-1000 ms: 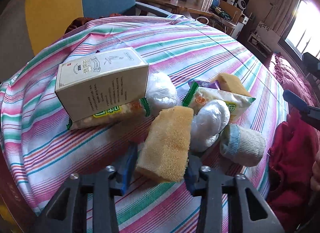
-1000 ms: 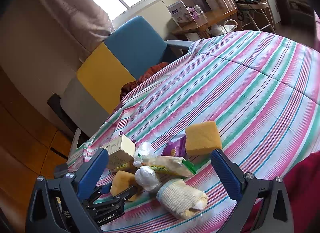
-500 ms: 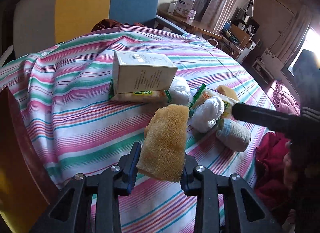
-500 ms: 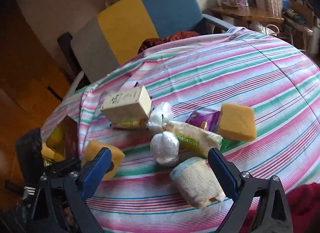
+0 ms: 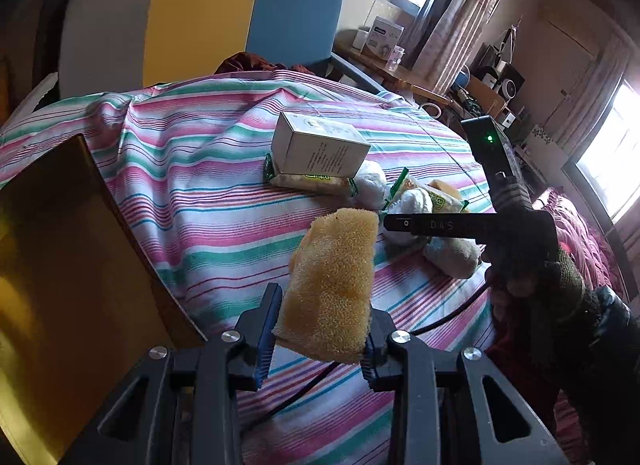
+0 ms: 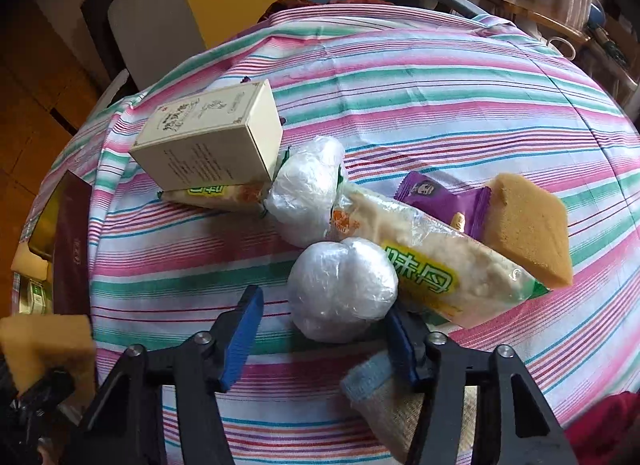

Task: Organize objects
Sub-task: 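Grasp a second yellow sponge with the left tool while the right tool grasps a wrapped white ball, then lower the second yellow sponge into the gold tray and open the left tool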

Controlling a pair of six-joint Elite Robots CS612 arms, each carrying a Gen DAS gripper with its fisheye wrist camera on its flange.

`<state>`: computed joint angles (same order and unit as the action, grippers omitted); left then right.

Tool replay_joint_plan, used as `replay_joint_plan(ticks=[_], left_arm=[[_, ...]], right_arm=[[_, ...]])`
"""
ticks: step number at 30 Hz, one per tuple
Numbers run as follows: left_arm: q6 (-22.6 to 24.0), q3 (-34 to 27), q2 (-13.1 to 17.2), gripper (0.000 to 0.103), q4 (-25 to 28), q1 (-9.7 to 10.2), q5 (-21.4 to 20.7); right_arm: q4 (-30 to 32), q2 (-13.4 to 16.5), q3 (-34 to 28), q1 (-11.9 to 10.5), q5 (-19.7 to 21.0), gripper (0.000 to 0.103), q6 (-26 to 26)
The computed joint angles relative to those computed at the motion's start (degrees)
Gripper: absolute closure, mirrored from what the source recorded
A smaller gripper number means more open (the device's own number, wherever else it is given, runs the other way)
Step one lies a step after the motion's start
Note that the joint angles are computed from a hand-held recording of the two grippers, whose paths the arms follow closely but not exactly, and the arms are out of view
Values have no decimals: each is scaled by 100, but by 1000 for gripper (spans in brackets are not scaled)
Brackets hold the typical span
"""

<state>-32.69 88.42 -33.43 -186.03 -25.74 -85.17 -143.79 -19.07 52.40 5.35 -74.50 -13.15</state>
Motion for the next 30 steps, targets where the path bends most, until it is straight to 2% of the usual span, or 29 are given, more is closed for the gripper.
replay_joint_plan(ticks=[1, 2, 12, 19, 25, 30], left_arm=[[-18, 69, -26, 69, -48, -7, 15], [-45, 137, -50, 69, -95, -13, 42], [-394, 686, -269, 69, -419, -9, 307], [-774, 1262, -563, 69, -782, -13, 806], [-1474, 1899, -892, 69, -997, 12, 1522], [-2342, 2320, -1056, 69, -769, 116, 2021]], right_arm=[[-60, 8, -1, 13, -74, 61, -50], [-123, 4, 21, 11, -55, 64, -94], [-407, -72, 212, 47, -80, 64, -497], [-679, -150, 382, 34, 185, 64, -613], [-698, -150, 385, 51, 158, 64, -669], [-797, -173, 442, 56, 219, 64, -733]])
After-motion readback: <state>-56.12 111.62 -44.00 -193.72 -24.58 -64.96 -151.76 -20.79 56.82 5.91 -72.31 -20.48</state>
